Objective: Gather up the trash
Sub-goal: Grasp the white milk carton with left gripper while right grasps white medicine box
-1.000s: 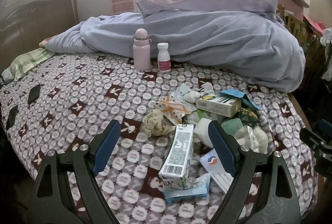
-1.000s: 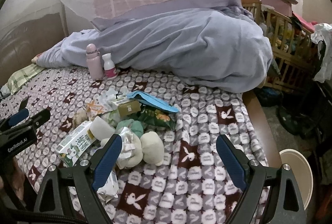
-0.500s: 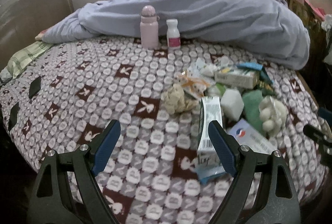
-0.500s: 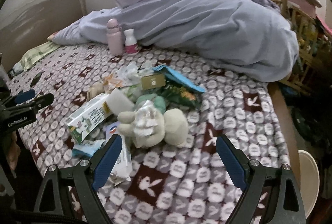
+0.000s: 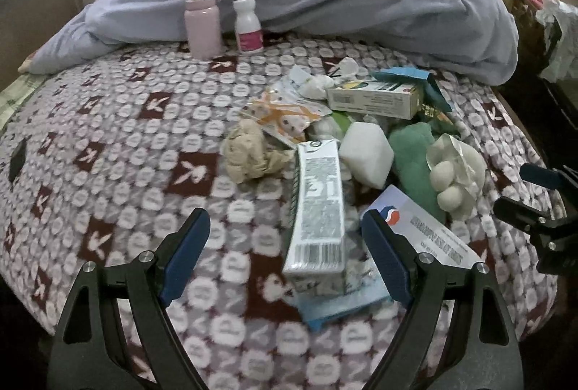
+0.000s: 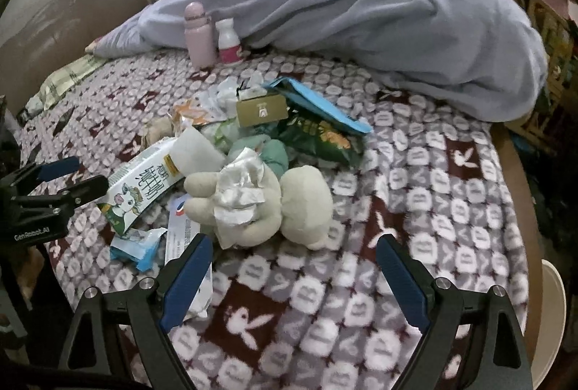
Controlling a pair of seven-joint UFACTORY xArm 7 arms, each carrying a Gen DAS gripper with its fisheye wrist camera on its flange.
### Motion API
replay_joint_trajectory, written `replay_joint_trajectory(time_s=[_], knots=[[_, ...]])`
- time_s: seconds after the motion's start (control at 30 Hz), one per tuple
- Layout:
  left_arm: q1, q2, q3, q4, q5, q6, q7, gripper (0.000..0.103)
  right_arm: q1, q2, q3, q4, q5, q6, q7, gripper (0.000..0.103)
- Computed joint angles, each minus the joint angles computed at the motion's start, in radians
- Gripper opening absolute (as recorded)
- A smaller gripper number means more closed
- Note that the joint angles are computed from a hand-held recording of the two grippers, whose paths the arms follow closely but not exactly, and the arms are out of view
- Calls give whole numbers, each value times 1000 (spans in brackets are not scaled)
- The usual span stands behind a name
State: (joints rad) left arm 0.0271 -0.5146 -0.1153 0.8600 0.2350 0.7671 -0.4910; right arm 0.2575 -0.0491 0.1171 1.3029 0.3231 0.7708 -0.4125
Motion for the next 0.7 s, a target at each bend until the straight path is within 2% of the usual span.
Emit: replay_joint_trajectory(time_s=[0.13, 0.2, 0.27, 0.33, 0.43, 0.6, 0.7], knots=[[-12, 69, 3, 35, -1, -16, 26, 84, -5, 50, 0, 36, 0, -10, 35, 90], [-13, 99, 1, 55, 8, -9, 30, 75, -11, 74, 0, 60, -5, 6, 56, 90], [-24, 129, 13, 75, -7, 10, 49, 53, -18, 91, 0, 87, 1, 38, 71, 90], [-41, 149, 34, 88, -46, 31, 80, 40, -26, 93, 2, 96, 47, 51, 46, 90], [-43, 134, 45, 78, -69, 28, 85, 40, -22, 84, 9, 94, 22, 55, 45, 90], [-26, 62, 50, 57, -79, 19, 77, 40, -31, 49, 4, 110, 197, 228, -89, 90], [-11, 38, 46, 58, -77, 35, 66, 40, -9, 26, 17, 71, 200, 231, -107, 87]])
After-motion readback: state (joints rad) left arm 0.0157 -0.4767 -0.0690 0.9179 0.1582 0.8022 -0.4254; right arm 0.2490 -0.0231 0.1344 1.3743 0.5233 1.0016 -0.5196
